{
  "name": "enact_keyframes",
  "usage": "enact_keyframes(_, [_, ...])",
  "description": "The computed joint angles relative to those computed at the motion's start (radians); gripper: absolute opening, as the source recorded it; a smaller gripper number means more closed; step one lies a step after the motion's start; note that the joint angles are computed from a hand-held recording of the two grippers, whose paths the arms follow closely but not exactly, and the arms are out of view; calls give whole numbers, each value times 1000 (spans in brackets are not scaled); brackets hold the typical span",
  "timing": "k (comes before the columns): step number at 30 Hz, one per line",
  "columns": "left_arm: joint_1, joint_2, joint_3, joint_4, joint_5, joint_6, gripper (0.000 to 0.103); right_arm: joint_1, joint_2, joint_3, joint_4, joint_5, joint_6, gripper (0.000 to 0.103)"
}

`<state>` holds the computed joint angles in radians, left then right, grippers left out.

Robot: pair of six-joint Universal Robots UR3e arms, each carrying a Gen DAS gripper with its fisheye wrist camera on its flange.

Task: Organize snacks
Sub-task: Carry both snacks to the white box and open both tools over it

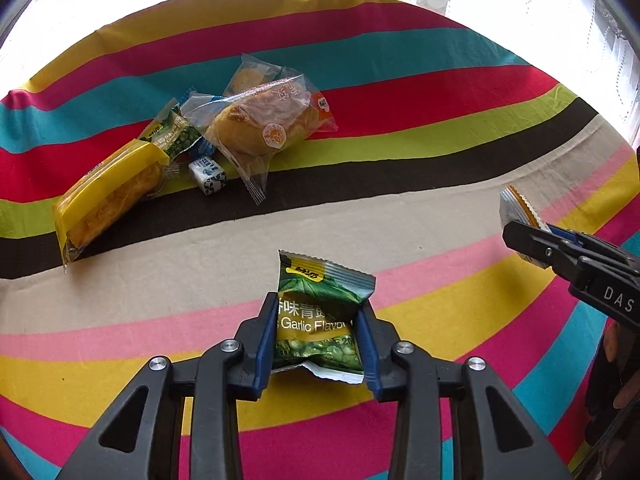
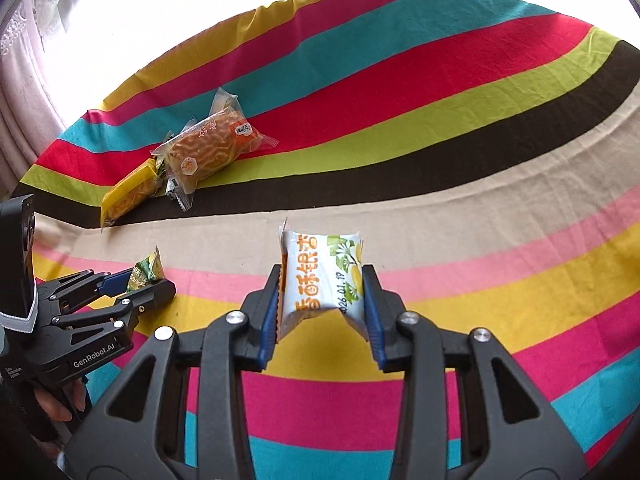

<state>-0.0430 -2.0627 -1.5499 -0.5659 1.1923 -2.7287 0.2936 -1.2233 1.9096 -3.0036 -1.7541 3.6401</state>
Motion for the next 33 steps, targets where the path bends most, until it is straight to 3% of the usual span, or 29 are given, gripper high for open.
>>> enact_keyframes(15, [11,242,-320,43,-10,42,37,124,-124,137,12,-68,106,41])
enact_keyframes(26, [89,387,-525,117,-56,73,37,223,-80,207,-128,-183,157,41])
enact_keyframes(30, [136,408,-624,228,-124,84,37,214,-88,242,-180,-178,183,41])
enact_keyframes(33, [147,402,-619,224,-143,74,38,203,-96,268,-203,-173,209,41])
